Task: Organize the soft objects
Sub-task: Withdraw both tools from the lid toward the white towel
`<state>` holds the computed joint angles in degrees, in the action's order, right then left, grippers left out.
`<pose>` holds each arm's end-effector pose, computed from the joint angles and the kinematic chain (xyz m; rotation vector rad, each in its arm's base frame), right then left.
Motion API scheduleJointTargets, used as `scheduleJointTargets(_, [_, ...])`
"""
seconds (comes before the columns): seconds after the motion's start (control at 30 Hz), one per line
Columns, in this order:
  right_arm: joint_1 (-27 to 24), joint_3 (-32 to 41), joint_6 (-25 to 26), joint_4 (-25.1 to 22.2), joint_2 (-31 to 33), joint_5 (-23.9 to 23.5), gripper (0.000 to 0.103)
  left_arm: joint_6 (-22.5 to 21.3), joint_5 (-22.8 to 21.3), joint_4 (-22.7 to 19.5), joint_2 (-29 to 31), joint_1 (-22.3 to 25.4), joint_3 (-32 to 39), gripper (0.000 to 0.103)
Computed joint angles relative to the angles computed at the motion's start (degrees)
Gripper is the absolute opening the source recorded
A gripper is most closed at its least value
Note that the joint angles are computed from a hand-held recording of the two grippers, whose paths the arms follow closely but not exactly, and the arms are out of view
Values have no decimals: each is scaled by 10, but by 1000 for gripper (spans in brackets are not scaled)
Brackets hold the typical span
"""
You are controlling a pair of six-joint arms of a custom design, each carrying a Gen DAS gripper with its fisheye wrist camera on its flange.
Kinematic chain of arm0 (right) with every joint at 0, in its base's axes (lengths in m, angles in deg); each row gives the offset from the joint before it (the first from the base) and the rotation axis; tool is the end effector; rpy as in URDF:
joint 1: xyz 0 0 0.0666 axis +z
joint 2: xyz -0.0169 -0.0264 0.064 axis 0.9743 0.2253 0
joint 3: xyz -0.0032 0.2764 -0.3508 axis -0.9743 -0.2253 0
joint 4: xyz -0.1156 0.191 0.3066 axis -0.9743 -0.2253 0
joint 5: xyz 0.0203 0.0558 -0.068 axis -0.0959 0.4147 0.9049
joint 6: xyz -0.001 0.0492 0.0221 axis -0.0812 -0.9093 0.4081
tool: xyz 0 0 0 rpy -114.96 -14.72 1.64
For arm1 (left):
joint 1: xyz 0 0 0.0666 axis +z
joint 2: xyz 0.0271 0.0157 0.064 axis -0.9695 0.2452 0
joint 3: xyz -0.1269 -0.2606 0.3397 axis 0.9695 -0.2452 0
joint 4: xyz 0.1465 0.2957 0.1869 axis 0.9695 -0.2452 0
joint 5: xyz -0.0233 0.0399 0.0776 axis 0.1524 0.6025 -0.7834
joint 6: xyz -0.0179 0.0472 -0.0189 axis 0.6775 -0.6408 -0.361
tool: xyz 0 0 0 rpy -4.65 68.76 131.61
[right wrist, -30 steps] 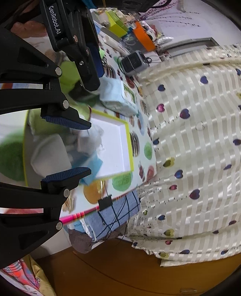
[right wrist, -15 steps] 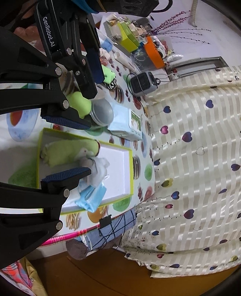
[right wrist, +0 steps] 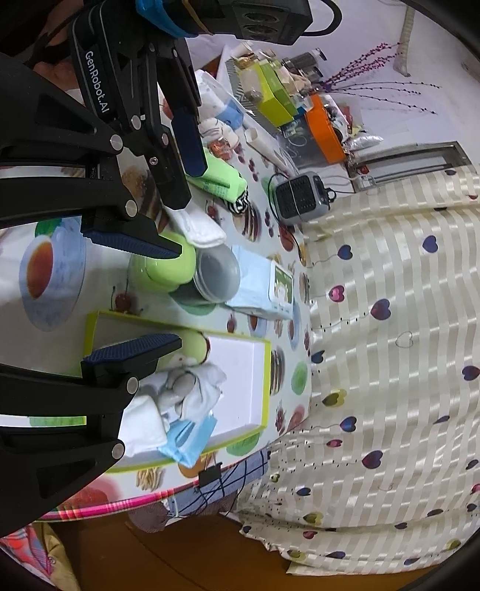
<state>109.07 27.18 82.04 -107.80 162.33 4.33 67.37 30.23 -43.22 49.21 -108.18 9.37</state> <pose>0.5260 0.3381 0.4123 -0.7503 2.1386 0.5334 0.4609 -0.2754 0.4292 -0.2808 2.2520 -0.1320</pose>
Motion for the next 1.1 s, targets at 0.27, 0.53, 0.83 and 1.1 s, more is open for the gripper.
scheduleJointTargets(0.27, [10, 4, 5, -2, 5, 3, 47, 13, 3, 5, -13, 7, -25, 48])
scheduleJointTargets(0.53, [18, 8, 8, -5, 11, 0, 51, 25, 9, 13, -26, 19, -52, 48])
scheduleJointTargets(0.83, [24, 15, 18, -13, 19, -3, 51, 33, 22, 17, -31, 36, -68, 48])
scheduleJointTargets(1.1, [24, 28, 22, -23, 32, -3, 51, 20, 40, 10, -15, 48, -67, 48])
